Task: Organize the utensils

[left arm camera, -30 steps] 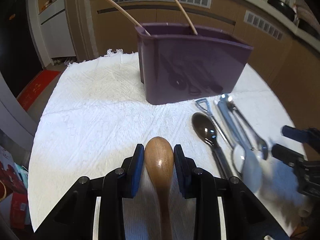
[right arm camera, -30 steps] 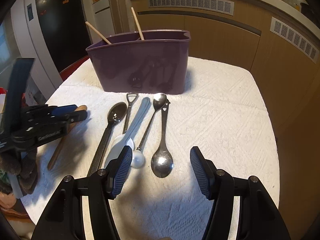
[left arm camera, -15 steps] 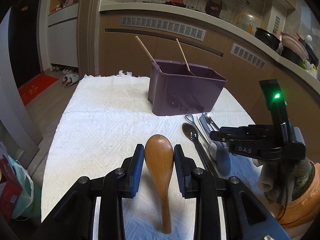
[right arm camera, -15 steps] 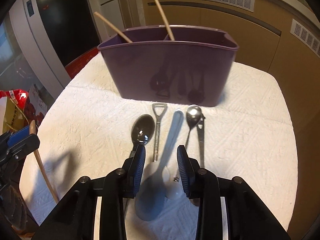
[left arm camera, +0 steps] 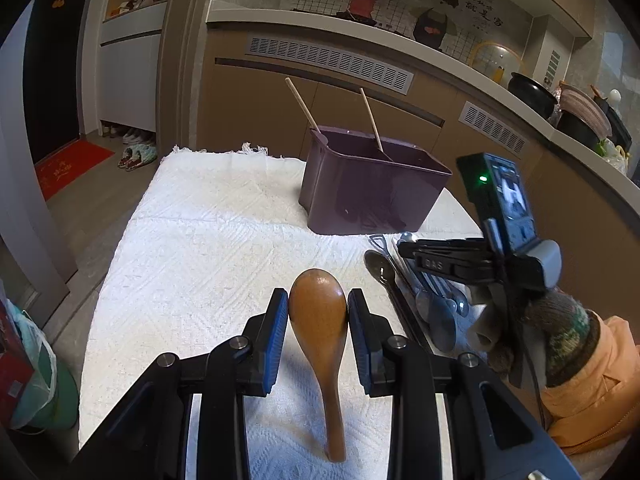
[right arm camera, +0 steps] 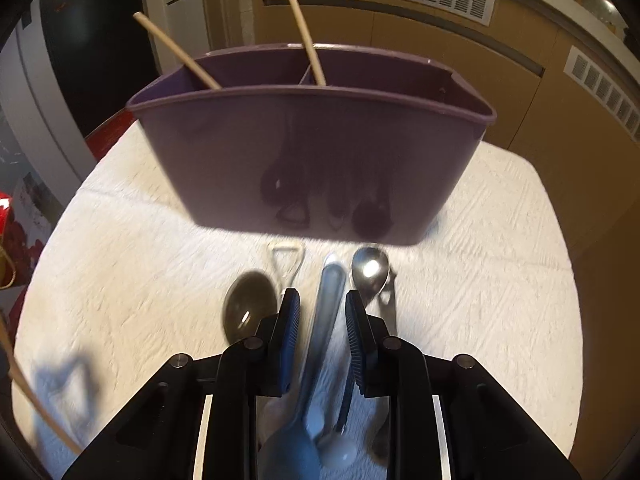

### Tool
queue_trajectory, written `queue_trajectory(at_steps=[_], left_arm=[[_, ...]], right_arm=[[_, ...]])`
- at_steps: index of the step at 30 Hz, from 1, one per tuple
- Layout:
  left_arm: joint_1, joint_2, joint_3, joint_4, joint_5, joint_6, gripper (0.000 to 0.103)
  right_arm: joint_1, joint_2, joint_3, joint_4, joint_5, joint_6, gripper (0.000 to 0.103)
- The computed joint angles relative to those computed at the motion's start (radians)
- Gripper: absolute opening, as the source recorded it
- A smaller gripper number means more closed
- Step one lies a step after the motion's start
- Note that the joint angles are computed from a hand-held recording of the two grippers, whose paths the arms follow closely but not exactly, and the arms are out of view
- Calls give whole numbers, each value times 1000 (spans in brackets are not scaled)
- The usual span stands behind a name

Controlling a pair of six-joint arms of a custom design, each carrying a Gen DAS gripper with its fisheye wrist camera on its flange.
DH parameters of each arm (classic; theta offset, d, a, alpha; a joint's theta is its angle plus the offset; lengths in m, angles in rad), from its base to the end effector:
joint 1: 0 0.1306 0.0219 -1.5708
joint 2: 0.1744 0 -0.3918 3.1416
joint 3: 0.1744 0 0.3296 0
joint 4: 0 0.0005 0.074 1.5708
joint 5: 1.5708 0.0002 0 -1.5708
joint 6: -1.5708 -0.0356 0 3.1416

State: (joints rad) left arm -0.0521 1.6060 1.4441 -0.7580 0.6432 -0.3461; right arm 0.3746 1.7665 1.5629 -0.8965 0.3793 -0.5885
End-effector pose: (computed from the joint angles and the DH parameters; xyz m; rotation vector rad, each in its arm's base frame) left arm 0.4888 -0.0474 0.3790 0.7193 2.2372 -0.6542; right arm 0.5027 0.1829 0.3337 0.3890 2.5234 -0.1507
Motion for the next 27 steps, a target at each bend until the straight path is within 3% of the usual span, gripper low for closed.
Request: queue_trajectory(at_steps=[6,17,19,22,27], left_arm=[[3,3,3,-6,1,7,28],[-9,9,7,-11,-5,12,28],[-14,10,8,-16,-10,7,28],[-15,9,7,-19,-14,2,28],[-15,16,14,-24,-19,3,28]], right_arm=[[-13,42,34,-39,-48,8,24],[78,-121,-156,25,-67,1,25],[89,-117,-160,35,-73,-13,27],[104,-143,-210,66,-81,-39,42],[151,-177,-281,87,-46,-73,46]])
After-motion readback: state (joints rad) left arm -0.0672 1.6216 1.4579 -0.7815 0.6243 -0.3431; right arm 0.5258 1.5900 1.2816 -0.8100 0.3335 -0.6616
